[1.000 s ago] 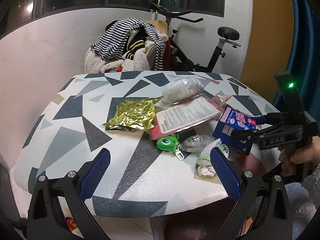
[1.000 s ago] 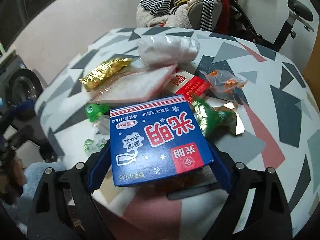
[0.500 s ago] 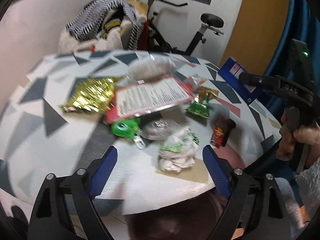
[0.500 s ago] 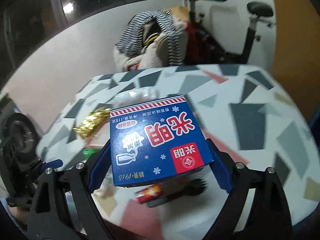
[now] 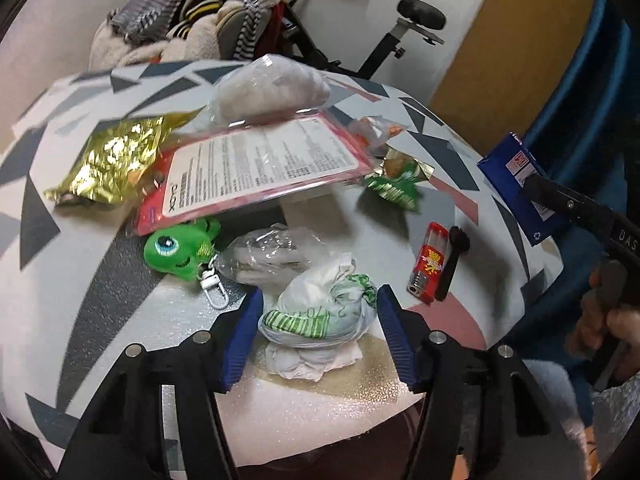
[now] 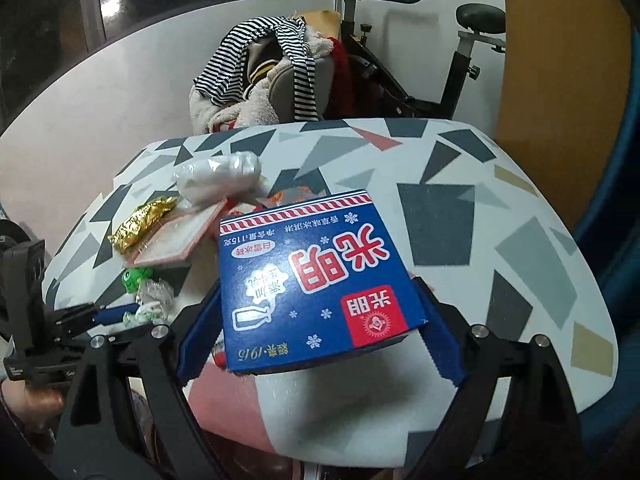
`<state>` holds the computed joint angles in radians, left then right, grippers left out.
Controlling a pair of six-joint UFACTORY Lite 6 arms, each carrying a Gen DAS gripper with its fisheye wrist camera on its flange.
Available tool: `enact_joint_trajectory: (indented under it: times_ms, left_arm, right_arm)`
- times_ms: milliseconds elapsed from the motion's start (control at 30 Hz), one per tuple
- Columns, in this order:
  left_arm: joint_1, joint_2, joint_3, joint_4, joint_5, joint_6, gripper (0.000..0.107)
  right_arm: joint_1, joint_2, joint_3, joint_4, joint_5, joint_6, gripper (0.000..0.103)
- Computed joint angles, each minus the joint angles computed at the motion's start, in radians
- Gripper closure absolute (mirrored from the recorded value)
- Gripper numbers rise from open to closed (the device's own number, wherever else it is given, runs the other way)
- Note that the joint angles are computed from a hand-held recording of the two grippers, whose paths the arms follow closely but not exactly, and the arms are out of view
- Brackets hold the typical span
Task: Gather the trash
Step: 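Lift the carton with the right gripper and carry it over the brown bin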
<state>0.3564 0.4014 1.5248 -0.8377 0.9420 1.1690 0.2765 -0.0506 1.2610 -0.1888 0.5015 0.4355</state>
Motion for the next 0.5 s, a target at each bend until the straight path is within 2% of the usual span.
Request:
enact_joint_trajectory:
  times_ms: [300,500]
  left_arm:
    - [0.080,-0.141,-0.093,-0.010,0.092,0.088,0.050]
    - [0.198,-0.269,-0.201,-0.007,0.174,0.195,0.050]
  right_arm:
    - [0.061,-0.133,-0.120,0.013,0.016,0.036,0.016]
    - [0.176,-0.239,-0.211,-0.068,0.044,0.148,0.016]
